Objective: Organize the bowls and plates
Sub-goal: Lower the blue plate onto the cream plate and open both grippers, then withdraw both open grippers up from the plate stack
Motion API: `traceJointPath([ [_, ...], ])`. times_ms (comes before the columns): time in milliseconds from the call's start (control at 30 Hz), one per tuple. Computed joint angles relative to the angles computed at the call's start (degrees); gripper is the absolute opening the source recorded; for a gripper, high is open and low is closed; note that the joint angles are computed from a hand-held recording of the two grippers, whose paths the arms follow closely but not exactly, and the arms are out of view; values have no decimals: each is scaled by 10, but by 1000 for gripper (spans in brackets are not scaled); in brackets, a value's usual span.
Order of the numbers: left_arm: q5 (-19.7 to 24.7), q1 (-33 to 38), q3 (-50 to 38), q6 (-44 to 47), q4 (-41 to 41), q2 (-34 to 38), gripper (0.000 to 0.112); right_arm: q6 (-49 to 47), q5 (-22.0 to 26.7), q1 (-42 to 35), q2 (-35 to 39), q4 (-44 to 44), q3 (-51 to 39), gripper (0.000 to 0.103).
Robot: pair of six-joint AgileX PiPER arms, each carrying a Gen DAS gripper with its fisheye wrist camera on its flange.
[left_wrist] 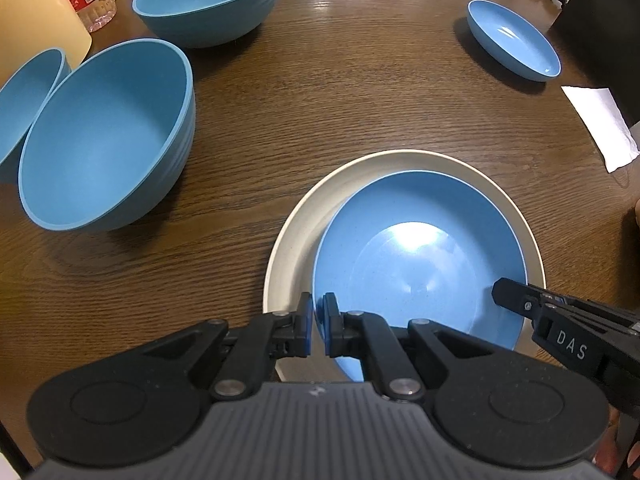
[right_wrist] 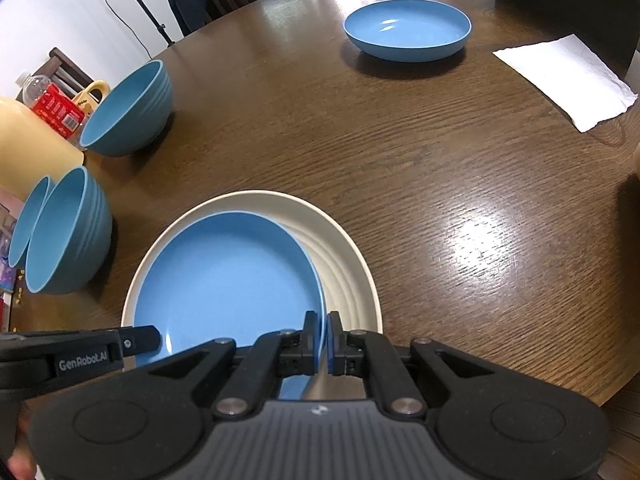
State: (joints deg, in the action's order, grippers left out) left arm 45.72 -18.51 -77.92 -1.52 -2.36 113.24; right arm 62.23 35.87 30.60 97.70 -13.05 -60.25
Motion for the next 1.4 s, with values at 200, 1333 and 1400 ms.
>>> traceJointPath([
  [200,9,7,-9,14,-11,6,6,-5,3,-2,0,6,-2,5],
  [1333,22,91,16,143,-100,-107,103,7,142,45,-104,-37,-31,103],
  [1400,25,93,12,144,-101,-108,103,10,146,46,-106,-40,-32,103],
])
